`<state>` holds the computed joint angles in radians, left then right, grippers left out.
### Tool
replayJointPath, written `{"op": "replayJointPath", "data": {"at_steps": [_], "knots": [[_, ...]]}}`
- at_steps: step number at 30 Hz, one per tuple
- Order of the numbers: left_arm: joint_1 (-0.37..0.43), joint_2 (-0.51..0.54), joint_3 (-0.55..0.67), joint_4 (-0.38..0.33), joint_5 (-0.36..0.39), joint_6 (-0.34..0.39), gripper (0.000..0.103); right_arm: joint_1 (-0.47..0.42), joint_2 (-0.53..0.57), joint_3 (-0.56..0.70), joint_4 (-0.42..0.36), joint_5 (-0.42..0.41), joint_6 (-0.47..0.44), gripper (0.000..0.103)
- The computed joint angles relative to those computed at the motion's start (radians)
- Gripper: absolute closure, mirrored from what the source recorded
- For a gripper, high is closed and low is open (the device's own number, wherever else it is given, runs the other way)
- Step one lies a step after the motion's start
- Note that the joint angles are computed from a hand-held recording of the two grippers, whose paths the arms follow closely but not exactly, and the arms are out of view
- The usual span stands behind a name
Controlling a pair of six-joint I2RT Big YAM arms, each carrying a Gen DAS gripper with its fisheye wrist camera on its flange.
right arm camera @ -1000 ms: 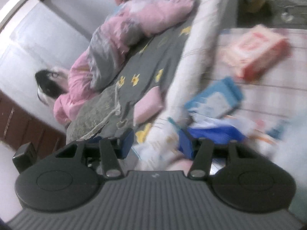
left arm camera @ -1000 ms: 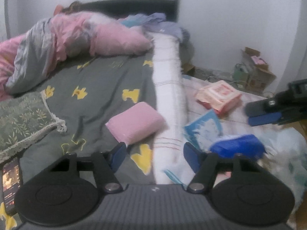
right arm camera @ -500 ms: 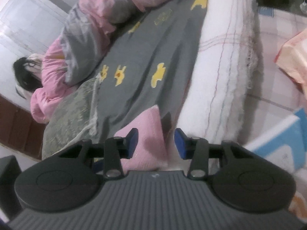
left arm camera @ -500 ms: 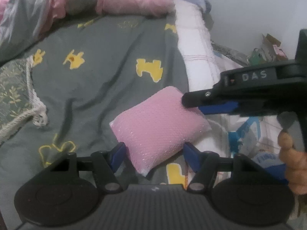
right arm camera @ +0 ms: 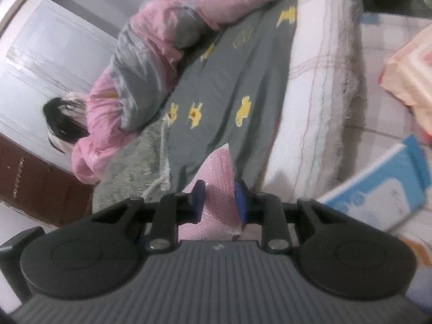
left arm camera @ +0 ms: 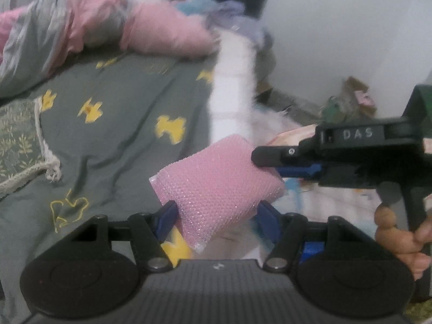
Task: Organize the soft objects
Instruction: 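Carry the pink pad into the box and set it beside the towel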
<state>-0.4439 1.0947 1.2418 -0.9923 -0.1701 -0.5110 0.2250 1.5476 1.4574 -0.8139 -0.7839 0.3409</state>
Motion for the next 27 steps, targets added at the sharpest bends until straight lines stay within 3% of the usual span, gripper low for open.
{"op": "replayJointPath", "data": {"at_steps": [8,11,14,18,21,23,27], "knots": [[-0.293,0.000,0.095,0.022,-0.108,-0.073,0.036,-0.247,-0.245,-0.124,-0.119,-0.120,-0.090,0.080],[-0.406,0.058,0.143,0.053,-0.124,-0.076,0.035,-0.400,-0.320,-0.157,-0.198,-0.177,-0.162,0.080],[-0.497,0.136,0.197,0.097,-0.100,-0.066,0.034,-0.588,-0.358,-0.161,-0.330,-0.232,-0.294,0.080],[-0.585,0.265,0.284,0.149,-0.031,-0.038,0.034,-0.850,-0.335,-0.134,-0.541,-0.269,-0.519,0.079],[-0.636,0.376,0.362,0.157,0.010,-0.037,0.034,-1.009,-0.263,-0.095,-0.657,-0.259,-0.655,0.079],[-0.657,0.444,0.410,0.160,0.029,-0.042,0.034,-1.078,-0.212,-0.073,-0.690,-0.241,-0.698,0.079],[-0.672,0.588,0.526,0.136,0.085,-0.068,0.035,-1.147,-0.118,-0.041,-0.668,-0.204,-0.709,0.079]]}}
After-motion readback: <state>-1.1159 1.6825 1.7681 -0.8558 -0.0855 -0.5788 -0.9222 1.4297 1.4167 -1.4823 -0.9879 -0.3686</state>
